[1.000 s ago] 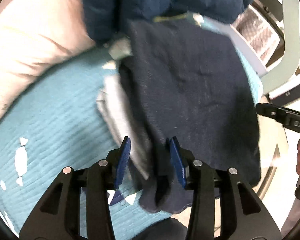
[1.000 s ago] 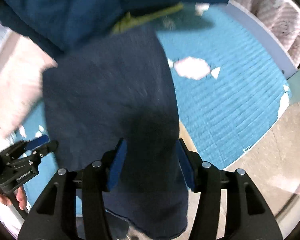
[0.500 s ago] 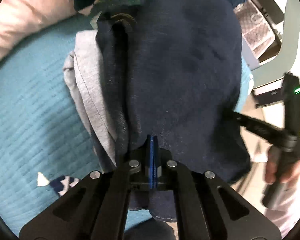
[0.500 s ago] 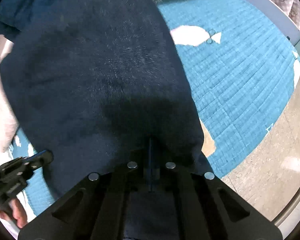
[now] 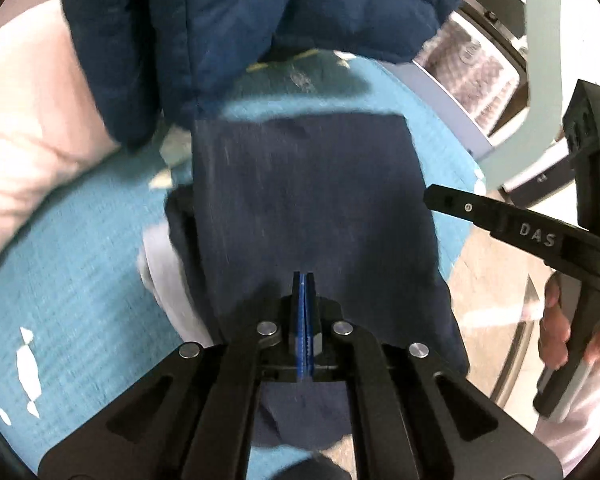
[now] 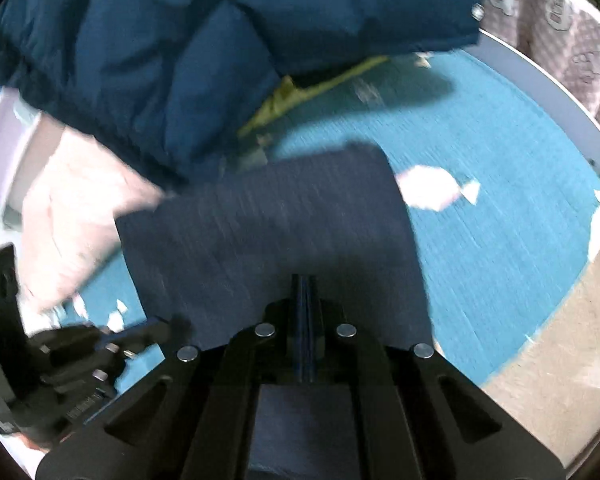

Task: Fold large clothes
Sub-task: 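Lower the denim bundle onto the folded clothes stack with both tools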

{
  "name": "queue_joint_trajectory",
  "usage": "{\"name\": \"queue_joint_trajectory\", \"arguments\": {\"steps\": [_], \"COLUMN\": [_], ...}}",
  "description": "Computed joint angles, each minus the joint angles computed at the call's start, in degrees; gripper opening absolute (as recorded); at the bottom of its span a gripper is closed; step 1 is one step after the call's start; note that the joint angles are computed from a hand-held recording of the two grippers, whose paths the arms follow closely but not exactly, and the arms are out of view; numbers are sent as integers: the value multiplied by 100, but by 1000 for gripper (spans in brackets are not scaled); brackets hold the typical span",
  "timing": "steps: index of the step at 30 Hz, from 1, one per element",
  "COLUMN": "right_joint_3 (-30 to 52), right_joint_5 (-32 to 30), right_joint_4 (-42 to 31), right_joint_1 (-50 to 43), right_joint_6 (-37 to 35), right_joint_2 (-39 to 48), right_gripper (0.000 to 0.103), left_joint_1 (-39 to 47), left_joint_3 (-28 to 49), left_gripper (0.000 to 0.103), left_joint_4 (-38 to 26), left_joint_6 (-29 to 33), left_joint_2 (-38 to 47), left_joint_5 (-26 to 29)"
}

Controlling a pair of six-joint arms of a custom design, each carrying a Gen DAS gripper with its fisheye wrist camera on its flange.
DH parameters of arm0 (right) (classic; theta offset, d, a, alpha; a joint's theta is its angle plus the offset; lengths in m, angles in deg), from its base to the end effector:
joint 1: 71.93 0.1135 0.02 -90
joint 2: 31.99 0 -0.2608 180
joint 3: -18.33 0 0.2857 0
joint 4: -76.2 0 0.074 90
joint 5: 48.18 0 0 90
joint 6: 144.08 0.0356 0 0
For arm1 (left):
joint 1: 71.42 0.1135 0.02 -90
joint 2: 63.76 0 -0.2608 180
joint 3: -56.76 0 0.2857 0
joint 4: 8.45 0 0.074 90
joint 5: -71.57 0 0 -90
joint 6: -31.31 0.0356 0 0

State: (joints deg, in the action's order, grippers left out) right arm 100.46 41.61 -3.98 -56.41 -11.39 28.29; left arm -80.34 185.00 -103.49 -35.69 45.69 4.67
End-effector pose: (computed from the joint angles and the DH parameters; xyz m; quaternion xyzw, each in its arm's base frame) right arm 0.2056 0.0572 0.3530 0.2255 0.9353 0.1343 0.2376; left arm 0.3957 -0.0762 0.3478 0.2905 0.9286 -0.1829 0.1408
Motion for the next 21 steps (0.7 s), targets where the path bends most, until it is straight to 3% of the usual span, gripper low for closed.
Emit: {"name": "queue_joint_trajectory", "arguments": {"steps": [2, 4, 9, 16, 17, 18, 19, 20, 21], "right_joint_3": [116, 85, -335, 164, 135, 151, 141, 134, 186], "right_joint_5": [-33, -212, -530, 182, 231, 230, 217, 260, 536], "right_joint_4": [378, 595, 1499, 823, 751, 645, 596, 559, 389], "right_joint_1": [-223, -284, -563, -70, -2, 46, 92, 144, 328], "right_joint_6": [13, 270, 497, 522, 603, 710, 772, 827, 1042], "right_joint_2": [419, 705, 1220, 1331, 1272, 1223, 1147, 1086, 985], "right_gripper": [2, 2, 0, 5, 7, 14, 29, 40, 61], "left_joint_1": [-110, -100, -265, -184, -175, -172, -184, -212, -217], "left_joint_3": [316, 624, -420, -173, -153, -176, -383, -707, -1060], "left_gripper": [3, 3, 2, 5, 11, 34, 63, 69, 70], "left_joint_4": [279, 207, 1453, 1112, 1045, 965, 1089, 1333, 1613], "left_joint_6": [-302, -430, -93, -19, -54, -71, -100, -122, -90], "left_joint_2": [332, 776, 594, 519, 500, 411, 204, -86, -425], "left_joint_5": [-418, -468, -1228, -902, -781, -665, -713, -812, -876]}}
